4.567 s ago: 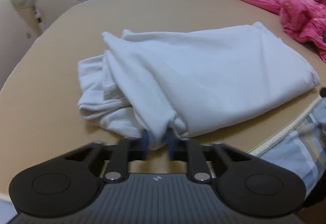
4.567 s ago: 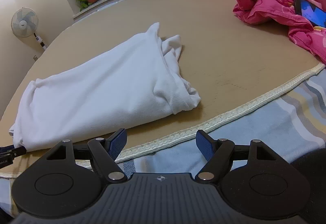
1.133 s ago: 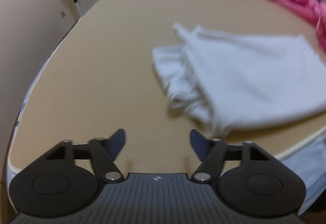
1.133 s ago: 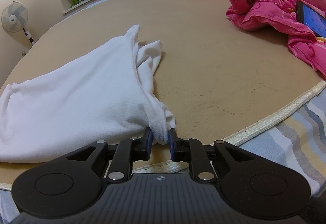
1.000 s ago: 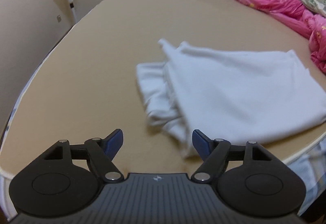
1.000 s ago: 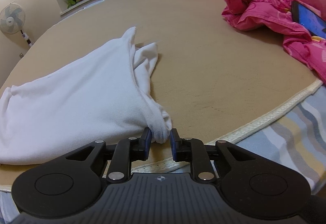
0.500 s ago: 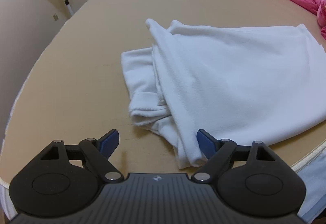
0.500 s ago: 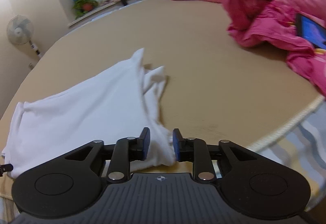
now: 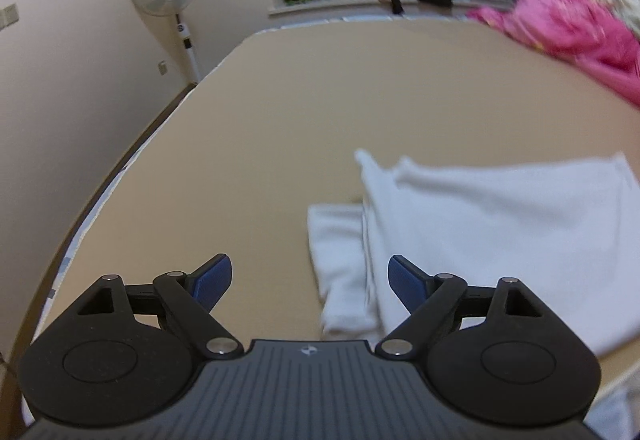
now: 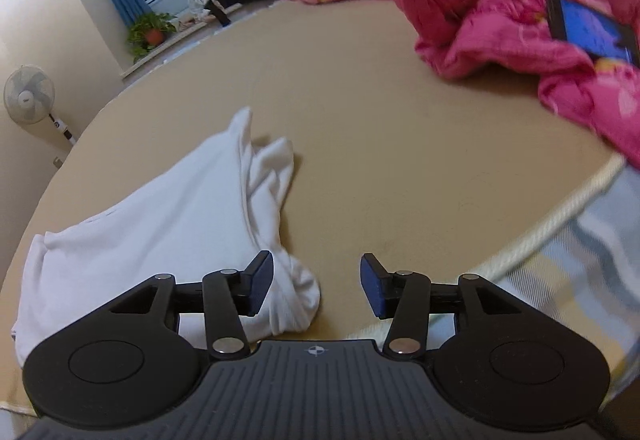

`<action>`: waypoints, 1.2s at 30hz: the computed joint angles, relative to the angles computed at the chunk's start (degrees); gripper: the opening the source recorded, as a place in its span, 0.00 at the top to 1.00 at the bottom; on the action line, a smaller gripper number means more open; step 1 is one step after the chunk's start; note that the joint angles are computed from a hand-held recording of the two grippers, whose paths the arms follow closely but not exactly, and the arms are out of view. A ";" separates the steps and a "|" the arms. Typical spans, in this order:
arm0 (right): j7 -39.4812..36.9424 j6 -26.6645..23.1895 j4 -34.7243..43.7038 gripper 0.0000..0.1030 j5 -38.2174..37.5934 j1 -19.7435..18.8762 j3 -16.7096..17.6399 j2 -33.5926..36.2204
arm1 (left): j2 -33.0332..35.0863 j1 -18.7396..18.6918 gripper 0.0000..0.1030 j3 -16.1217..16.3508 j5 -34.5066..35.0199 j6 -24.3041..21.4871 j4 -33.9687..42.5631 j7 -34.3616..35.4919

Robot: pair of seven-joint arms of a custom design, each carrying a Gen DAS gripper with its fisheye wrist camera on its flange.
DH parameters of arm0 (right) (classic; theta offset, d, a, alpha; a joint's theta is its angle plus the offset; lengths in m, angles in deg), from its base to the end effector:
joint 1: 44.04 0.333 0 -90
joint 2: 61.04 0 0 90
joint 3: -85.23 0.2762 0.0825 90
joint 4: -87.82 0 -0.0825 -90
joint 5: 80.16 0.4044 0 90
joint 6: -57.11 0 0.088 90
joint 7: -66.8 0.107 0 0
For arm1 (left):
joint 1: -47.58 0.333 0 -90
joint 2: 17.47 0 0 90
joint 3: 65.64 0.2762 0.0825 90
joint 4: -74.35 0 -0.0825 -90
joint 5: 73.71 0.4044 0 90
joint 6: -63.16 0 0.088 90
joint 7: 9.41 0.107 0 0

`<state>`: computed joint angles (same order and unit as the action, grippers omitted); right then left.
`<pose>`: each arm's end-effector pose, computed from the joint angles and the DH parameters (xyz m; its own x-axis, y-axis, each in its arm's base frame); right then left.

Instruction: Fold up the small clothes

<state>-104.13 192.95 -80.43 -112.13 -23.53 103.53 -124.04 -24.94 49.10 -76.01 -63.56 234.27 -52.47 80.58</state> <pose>0.2808 0.1875 0.4493 -0.5712 -0.7300 -0.3754 -0.3723 0.6380 -0.6741 0.5679 -0.1039 0.4917 -0.2350 -0.9559 -0.1763 -0.5766 0.2831 -0.7664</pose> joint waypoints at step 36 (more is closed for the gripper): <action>-10.91 11.99 11.19 0.51 -6.29 -9.76 -1.25 15.92 | 13.40 -6.59 0.13 5.57 6.50 -3.17 15.24 -6.91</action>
